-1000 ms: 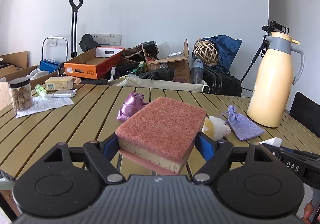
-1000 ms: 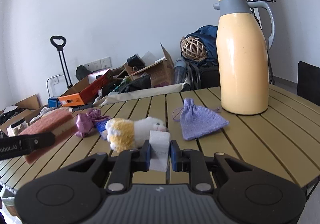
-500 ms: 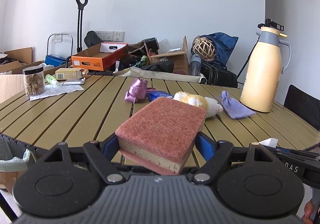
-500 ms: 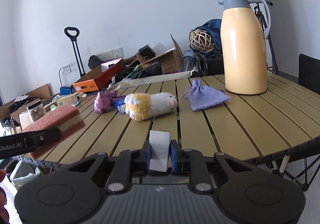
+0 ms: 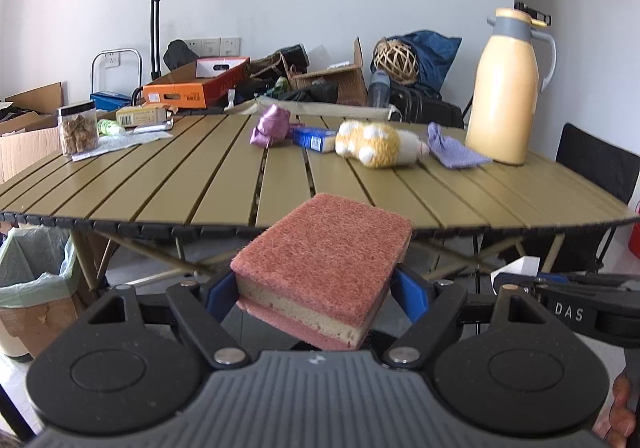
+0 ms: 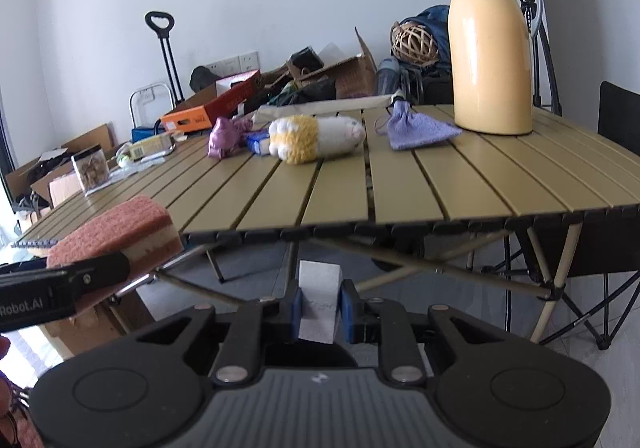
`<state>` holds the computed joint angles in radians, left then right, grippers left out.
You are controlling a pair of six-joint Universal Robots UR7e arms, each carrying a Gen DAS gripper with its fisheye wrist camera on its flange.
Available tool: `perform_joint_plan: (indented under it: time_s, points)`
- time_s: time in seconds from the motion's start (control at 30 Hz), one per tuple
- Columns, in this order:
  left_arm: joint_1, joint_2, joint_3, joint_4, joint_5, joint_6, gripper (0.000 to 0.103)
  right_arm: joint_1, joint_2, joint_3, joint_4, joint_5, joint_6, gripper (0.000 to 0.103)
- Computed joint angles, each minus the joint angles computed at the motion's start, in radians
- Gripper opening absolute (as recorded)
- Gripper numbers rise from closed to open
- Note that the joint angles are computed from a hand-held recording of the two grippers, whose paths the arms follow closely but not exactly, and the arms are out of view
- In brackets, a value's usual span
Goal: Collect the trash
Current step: 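Carry the held wedge and sponge off the table down toward the black bin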
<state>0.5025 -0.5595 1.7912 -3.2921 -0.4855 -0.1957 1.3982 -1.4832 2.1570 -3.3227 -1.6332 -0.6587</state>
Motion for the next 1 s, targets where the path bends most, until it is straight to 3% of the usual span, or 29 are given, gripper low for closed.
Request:
perform_joint_plan:
  time_s: [0.5,0.7,1.0]
  points:
    - [0.003,-0.052,0.116,0.291,0.011,-0.266,0.081,-0.014,-0.009,0.071,0.114,-0.082,-0.029,0.019]
    - [0.030,-0.077,0.125,0.492,0.001,-0.432,0.081,-0.020,-0.011,0.077,0.170,-0.132,-0.034,0.019]
    - [0.073,-0.106,0.094,0.767,-0.024,-0.669,0.081,-0.040,0.003,0.056,0.254,-0.216,0.028,0.019]
